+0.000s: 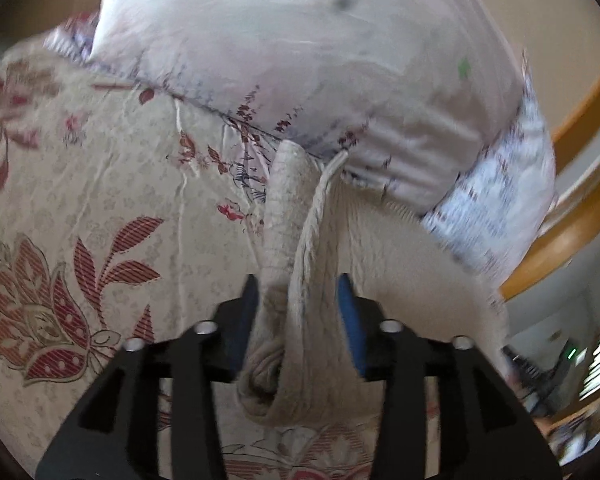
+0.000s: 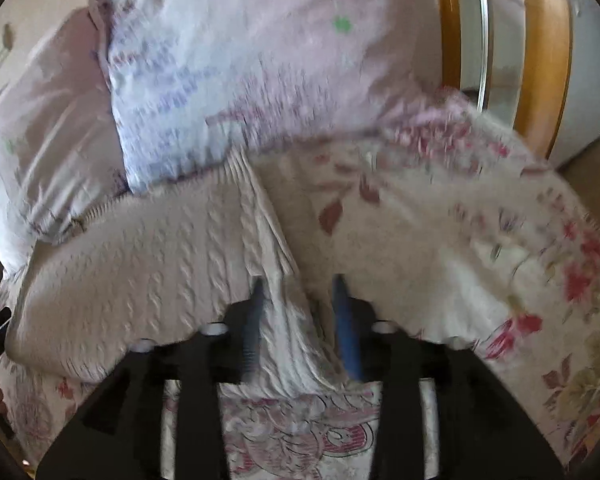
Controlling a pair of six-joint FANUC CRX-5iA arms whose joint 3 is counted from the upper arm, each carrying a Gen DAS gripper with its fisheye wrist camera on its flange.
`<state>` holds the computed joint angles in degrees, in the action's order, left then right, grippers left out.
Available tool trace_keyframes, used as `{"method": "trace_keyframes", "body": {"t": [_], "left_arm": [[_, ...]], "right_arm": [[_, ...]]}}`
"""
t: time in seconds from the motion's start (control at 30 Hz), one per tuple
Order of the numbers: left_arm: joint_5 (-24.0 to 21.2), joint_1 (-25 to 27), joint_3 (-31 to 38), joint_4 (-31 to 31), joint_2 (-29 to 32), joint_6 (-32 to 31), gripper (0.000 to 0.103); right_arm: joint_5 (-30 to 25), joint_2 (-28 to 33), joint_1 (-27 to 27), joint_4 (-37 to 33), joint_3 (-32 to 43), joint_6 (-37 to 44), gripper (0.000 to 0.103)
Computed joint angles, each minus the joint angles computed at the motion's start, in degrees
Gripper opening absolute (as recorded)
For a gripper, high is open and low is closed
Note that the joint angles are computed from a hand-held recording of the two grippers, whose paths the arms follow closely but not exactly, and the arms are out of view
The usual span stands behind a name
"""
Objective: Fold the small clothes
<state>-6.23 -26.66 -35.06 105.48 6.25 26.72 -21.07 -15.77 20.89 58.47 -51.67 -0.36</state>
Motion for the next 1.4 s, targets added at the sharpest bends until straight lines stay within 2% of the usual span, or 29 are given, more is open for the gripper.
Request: {"method": "trace_keyframes", "body": {"t": [0.07, 0.1, 0.17, 0.4, 0.53, 0.67, 0.77, 0.87, 0.93, 0.97, 1.13, 1.4], "left_arm": [[-2.87, 2.50, 0.50, -5.02, 0.79, 5.68, 0.053], [-4.22, 3.79, 1.05, -8.01, 1.44, 8.58, 0.054], [-5.98, 4.97, 1.87, -10.06, 2.40, 10.68, 0.054], [-11.65, 6.30, 4.61, -7.65, 6.34, 11.55, 0.052], [-11.26, 5.27, 5.25, -3.16, 7.16, 8.92, 0.051], [-10.38, 4.73, 6.28, -2.68, 8.26, 9.75, 0.038], [-10.22, 4.36, 6.66, -1.39, 8.71, 9.16, 0.037], [-10.04, 4.74, 7.75, -5.39, 9.39, 12.14, 0.037], [-11.24, 5.68, 8.27, -9.25, 9.88, 15.49, 0.025], [-11.99, 5.67, 8.35, -8.72, 10.13, 15.61, 0.022], [-9.97, 1.18, 7.86, 7.06, 8.84, 5.20, 0.018], [-7.22, -3.32, 10.56, 13.57, 7.59, -1.17, 0.017]], "right_arm": [[0.16, -0.68, -0.13, 6.49, -0.93, -3.47, 0.061], [0.00, -0.78, 0.14, 8.55, -1.07, -4.04, 0.062], [-0.40, -0.78, 1.46, 11.06, -1.14, -3.88, 0.064], [0.71, 0.64, 3.22, 10.63, -0.40, -2.62, 0.065], [1.14, 1.07, 3.44, 9.85, -0.02, -1.63, 0.065], [1.42, 1.66, 3.48, 9.41, 0.23, -1.34, 0.065], [1.82, 2.13, 3.58, 8.47, 0.43, -0.43, 0.065], [2.06, 2.42, 3.59, 8.54, 0.45, -0.29, 0.065], [2.45, 2.40, 3.43, 8.67, 0.37, -0.34, 0.065], [2.59, 2.28, 3.34, 8.80, 0.25, -0.49, 0.065], [3.14, 1.49, 2.39, 10.89, -0.39, -1.92, 0.065], [4.65, -0.18, 0.26, 12.22, -1.71, -3.04, 0.065]]}}
